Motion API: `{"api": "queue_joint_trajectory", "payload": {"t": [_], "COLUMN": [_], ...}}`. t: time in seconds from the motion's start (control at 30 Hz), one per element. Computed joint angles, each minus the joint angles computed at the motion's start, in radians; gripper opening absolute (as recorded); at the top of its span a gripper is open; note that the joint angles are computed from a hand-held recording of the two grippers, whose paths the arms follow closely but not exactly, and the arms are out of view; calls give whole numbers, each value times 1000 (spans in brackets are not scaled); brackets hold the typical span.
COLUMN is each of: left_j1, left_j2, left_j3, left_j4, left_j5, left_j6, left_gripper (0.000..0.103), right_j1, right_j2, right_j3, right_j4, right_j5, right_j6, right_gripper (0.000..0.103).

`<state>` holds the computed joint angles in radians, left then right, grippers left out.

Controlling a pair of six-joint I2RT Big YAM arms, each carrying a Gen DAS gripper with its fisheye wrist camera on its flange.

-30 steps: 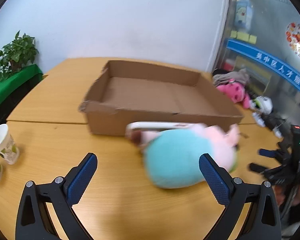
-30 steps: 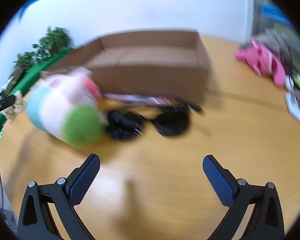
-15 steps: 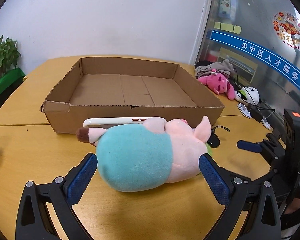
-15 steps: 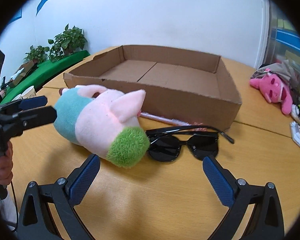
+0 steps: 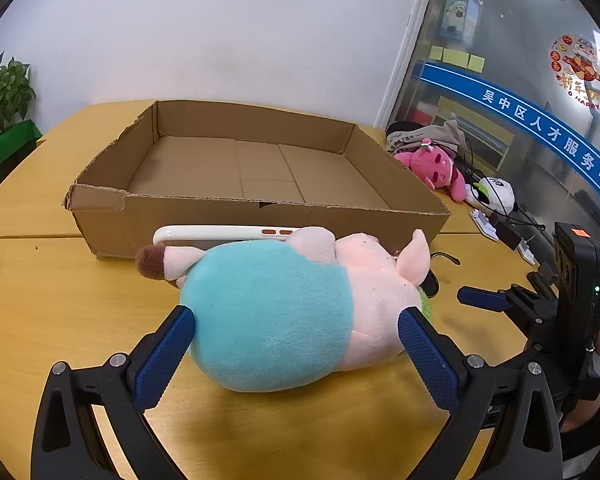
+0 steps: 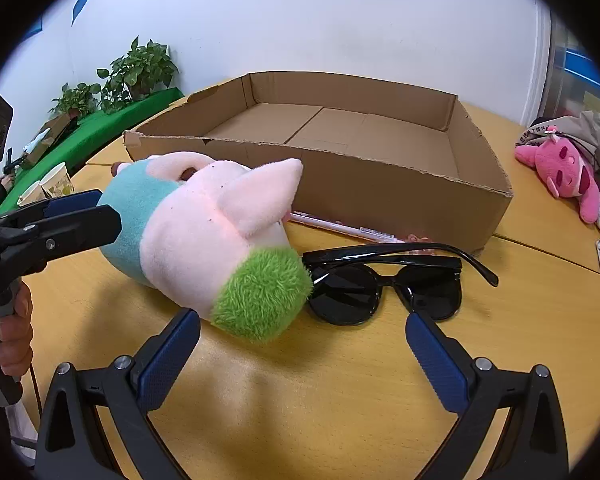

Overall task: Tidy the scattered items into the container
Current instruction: 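Close the left gripper on the teal body while the right gripper closes on the pink head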

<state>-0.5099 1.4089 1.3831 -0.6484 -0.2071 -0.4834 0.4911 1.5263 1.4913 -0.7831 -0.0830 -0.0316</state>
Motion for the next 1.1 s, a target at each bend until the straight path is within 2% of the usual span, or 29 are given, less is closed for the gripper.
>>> {"api": "queue_joint_trajectory", "payload": {"t": [0.43,0.7,0.9,1.03,1.1], "left_j1": [-2,21,74,118,130], "left_j2": [2,-3,2,17,34], "left_j3": [-4,-15,-27,-42,-33], "left_j4": [10,30,63,109,90], "left_j5": [-9,26,112,228,250], "left_j6": [-12,-33,-73,-118,-135], "left_gripper": [103,103,103,103,100], "right_j1": [2,-4,-8,-1,7], "right_j2": [2,0,3,25,43], "right_j3": [-5,-9,-2,31,51], "right_j4": [7,15,32,30,24], "right_j5": [-12,-32,-52,-69,-80], "right_j6": [9,9,3,-28,-46], "right_gripper": [103,103,103,103,103]}}
